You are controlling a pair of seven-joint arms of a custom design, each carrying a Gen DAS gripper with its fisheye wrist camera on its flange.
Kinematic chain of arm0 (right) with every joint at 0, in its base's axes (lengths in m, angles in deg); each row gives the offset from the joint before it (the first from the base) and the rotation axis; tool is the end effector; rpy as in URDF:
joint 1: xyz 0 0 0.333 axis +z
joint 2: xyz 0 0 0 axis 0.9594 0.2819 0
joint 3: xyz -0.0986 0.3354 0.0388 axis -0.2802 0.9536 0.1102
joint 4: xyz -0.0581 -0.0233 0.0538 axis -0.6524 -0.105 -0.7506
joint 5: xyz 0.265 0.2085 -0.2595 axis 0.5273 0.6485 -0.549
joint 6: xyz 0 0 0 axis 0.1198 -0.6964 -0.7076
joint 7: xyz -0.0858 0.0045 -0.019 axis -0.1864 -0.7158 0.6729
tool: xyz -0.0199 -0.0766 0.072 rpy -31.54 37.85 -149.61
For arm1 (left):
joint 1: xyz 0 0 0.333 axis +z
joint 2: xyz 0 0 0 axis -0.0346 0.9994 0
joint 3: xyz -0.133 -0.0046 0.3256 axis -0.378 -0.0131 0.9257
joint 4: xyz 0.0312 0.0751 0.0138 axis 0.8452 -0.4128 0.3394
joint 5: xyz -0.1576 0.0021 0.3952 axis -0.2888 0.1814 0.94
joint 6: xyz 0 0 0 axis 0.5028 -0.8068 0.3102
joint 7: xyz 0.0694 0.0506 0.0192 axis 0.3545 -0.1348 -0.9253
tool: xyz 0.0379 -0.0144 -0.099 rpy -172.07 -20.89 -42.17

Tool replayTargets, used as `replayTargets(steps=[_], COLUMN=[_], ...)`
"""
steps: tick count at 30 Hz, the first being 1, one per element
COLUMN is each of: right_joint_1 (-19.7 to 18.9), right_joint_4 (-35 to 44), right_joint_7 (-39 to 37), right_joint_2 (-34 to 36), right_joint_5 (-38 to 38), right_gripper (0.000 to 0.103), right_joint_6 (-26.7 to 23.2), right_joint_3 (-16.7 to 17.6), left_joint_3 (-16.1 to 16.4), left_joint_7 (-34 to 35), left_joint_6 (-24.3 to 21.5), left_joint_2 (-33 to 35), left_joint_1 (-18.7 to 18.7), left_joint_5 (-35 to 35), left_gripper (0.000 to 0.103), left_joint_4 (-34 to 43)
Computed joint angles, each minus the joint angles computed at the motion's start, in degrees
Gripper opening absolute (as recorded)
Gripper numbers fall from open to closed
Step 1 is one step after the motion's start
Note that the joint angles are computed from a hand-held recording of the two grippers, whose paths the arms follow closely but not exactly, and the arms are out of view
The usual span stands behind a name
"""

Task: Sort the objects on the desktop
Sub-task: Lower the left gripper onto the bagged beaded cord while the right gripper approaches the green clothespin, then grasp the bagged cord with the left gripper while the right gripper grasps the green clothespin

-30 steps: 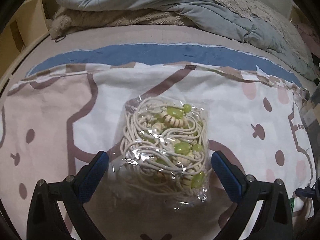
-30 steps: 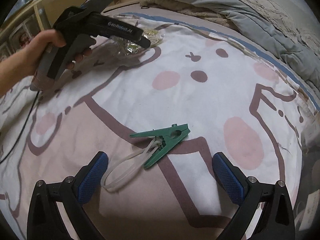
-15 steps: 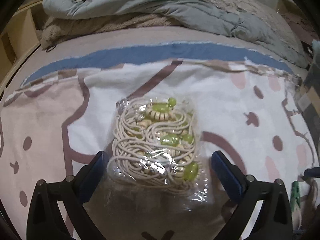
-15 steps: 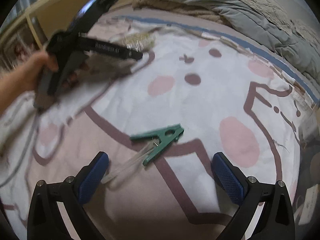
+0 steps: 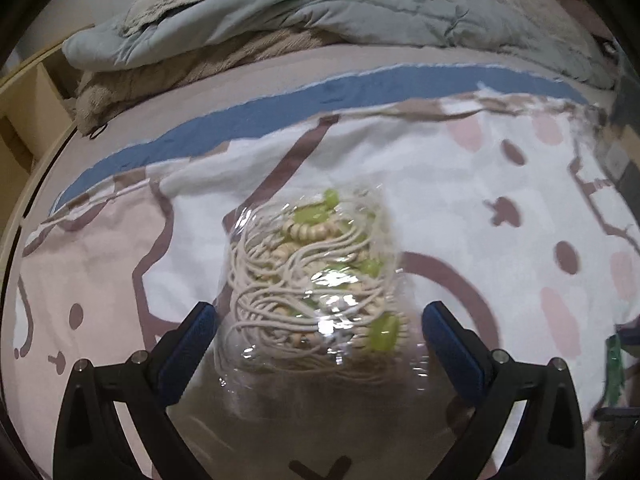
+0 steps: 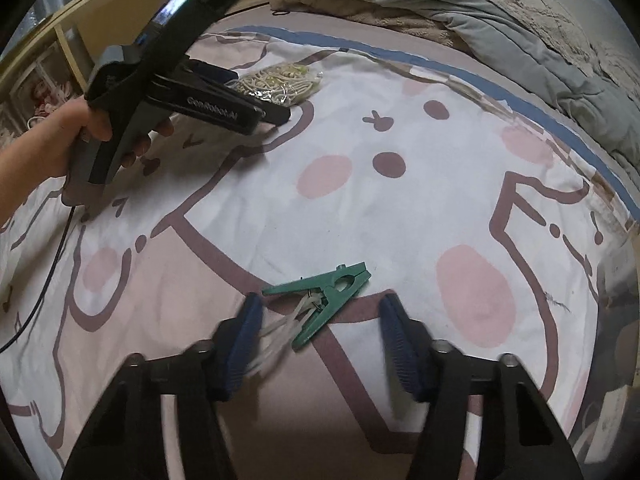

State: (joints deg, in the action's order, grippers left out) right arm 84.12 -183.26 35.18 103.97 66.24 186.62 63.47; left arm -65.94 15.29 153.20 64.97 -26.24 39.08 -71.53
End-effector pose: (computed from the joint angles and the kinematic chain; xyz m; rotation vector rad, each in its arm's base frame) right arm 0.6134 0.2651 0.3323 -2.3199 1.3044 -0.2748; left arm 0.7296 -0.3612 0.3072 -1.3094 2.3955 -0.5965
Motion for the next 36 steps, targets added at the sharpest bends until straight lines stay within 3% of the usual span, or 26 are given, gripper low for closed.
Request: replayTargets(steps=[2,4,7,14,21,28,36], right_joint_1=[-0.63,-1.11,-1.65,-1.22,-1.59,-0.33,1.0], right_joint_4=[0.06,0.07,0.22,-0.26,-0.86,-0.93,2.13], right_joint_7=[-0.71,-1.58,-2.84,-4.08,-6.27,-5.44,-0.87], right_joint_2=[-0.11,-0.21,-0.23,-1.15,-2.24,-2.71,-0.5], right_joint_5=[0.65,1.48,2.98,4.83,7.52,7.59,7.29], right_gripper=[0.04,0.039,0.031,0.02,0.019,0.019,0.019], right_joint_6=[-0.25,-0.53,-1.07,-0.93,-0.27,-0.9,-5.92], right_joint_3=[0.6,1.13,1.74,1.54,2.25,0.92,-1.04], left_joint_3=[-1.23,-1.85,-2.42,-1.3,-4.34,-3.61,-2.76], left_joint_7=[-0.29,-0.02,1.46,0.2,1.48,1.39,-0.29], left_joint_6=[-0.99,-1.32,-0.74,-0.76,-2.13,-2.78,-3.34], left_joint_2=[0.4,0.48,0.02,-0.61,-1.68,-2.78,-2.77], left_joint_1=[1.18,1.77,2.16,1.01,3.5,2.85,2.15], left_joint_5=[-1.86,-2.76,-3.07,-2.92,-6.63,-6.37,-5.29], left_gripper=[0.103,0.103,0.097,0.091,0.079,0.077,0.075], left_joint_4=[0.75,0.99,0.17,-0.53,-1.2,-2.5,-2.48])
